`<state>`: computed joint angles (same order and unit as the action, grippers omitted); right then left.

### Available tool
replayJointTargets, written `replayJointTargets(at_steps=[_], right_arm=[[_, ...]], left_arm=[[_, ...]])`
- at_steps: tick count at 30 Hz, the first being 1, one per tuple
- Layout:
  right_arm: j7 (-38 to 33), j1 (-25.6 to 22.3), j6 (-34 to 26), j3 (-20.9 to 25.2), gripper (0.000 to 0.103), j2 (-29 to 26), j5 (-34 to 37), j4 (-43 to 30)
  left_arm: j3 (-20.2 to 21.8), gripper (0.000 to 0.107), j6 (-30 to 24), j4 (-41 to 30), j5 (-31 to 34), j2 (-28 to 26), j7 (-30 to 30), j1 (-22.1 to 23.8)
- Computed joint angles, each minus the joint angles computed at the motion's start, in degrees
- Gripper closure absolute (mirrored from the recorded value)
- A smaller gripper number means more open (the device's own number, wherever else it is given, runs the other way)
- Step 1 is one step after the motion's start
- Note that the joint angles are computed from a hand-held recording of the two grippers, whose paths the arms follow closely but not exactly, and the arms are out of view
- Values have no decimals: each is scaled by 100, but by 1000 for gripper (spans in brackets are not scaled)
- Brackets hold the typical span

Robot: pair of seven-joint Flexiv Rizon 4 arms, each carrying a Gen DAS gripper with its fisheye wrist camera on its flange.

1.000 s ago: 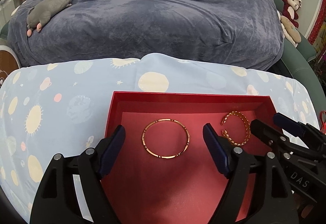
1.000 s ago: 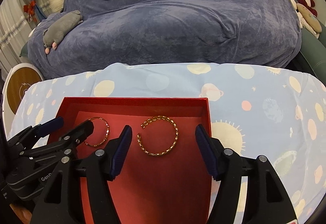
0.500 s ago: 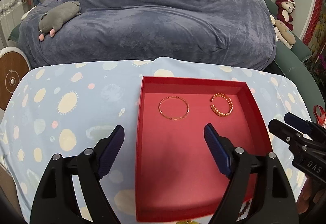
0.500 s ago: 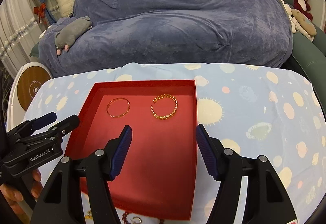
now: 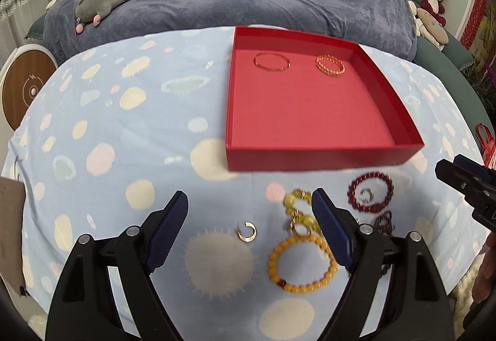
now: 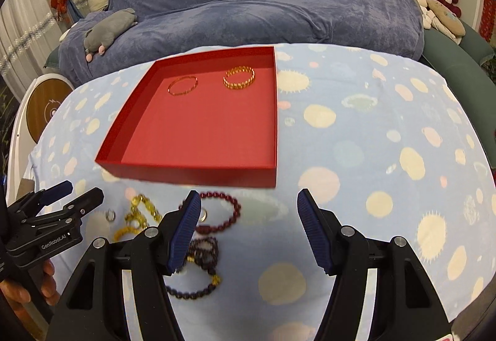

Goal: Organize jewelry
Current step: 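Grasp the yellow bead bracelet with the left tool while the right tool grasps the dark bead bracelet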

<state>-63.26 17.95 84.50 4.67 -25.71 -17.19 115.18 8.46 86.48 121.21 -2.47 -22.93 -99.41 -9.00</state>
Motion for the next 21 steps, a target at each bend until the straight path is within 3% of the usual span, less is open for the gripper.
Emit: replayJointTargets(at_steps=[3, 6, 9, 16, 21], right_arm=[[262, 293, 215, -323, 41, 150, -146, 498], [392, 322, 370, -314, 41, 215, -130, 803], [560, 554, 549, -545, 41, 263, -229, 1076], [495, 444, 596, -293, 41, 211, -144, 1224], [487, 522, 633, -319, 41, 173, -131, 1234]], left_arm=[[132, 29, 80, 235, 76, -18, -236, -219], [-122, 29, 251, 473, -76, -70, -247, -95], [230, 31, 312, 462, 17, -220, -449, -472], [1059, 40, 457, 334, 239, -443, -844, -1278], [1117, 54, 543, 379, 258, -426, -887, -1343]])
